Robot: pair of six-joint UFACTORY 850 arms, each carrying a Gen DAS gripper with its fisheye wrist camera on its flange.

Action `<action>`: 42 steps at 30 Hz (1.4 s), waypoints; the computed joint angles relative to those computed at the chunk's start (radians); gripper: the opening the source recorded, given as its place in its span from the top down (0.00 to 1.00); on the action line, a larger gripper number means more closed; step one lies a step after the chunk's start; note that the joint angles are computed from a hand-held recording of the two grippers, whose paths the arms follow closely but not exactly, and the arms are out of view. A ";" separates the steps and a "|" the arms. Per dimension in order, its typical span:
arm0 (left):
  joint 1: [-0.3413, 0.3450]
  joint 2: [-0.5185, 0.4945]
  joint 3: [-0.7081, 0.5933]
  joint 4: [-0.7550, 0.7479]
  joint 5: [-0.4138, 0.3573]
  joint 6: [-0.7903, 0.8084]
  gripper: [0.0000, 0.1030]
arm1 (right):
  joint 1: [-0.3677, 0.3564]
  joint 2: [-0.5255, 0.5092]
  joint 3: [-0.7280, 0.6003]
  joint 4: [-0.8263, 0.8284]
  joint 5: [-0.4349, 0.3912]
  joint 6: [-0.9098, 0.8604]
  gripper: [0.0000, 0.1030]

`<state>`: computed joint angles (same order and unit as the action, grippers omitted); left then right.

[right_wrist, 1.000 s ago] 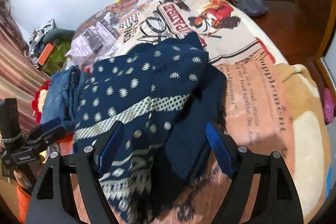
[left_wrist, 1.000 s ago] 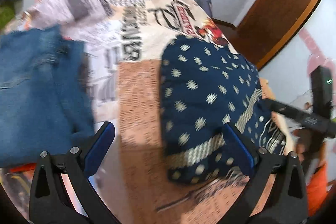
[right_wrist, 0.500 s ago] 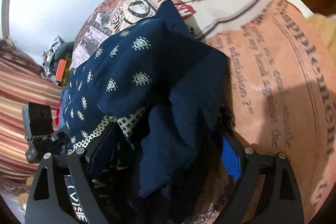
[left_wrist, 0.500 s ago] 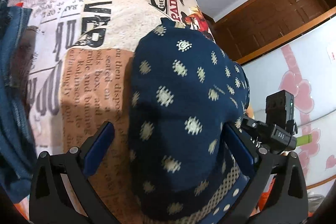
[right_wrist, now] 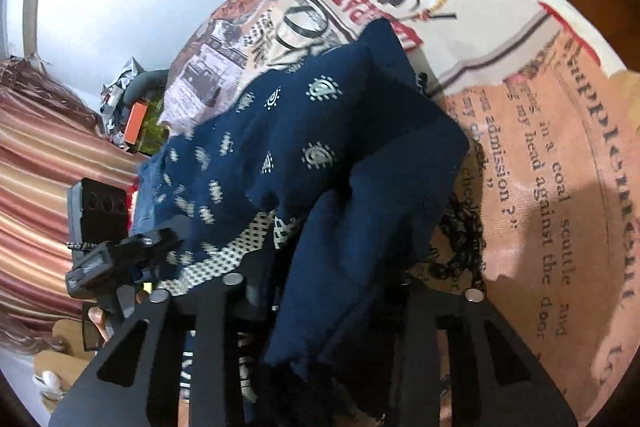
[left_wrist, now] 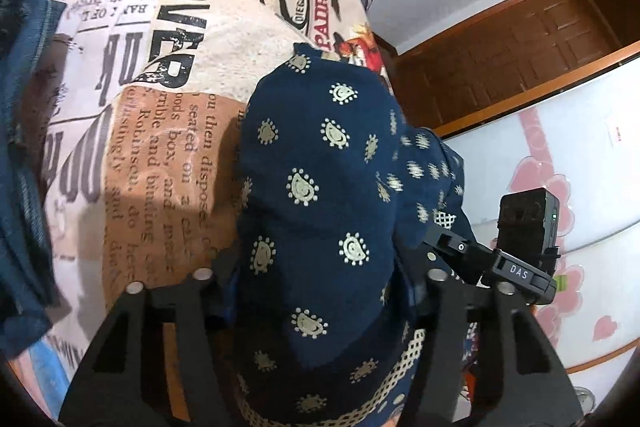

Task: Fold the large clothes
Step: 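Grasp the folded hoodie bundle with both grippers and lift it, then carry the folded hoodie with both grippers and set it on the clothes pile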

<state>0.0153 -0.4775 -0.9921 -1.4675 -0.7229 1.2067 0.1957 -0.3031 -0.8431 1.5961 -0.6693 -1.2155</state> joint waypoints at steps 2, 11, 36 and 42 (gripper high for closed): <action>0.004 0.041 0.028 0.000 0.007 0.015 0.50 | 0.017 0.018 -0.003 -0.016 0.012 0.024 0.75; 0.064 0.308 0.152 -0.004 0.045 0.114 0.51 | 0.109 0.130 -0.027 -0.002 0.063 0.056 0.77; 0.557 0.191 0.047 0.119 0.118 0.135 0.47 | 0.519 -0.383 -0.707 -0.327 0.271 0.344 0.77; 0.566 0.125 0.061 -0.027 0.172 0.294 0.33 | 0.531 -0.459 -0.757 -0.472 0.313 0.487 0.62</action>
<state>0.5812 -0.3527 -0.9314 -1.4943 -0.5504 1.5003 0.7263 -0.7625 -1.5997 1.1238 -0.3562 -0.7287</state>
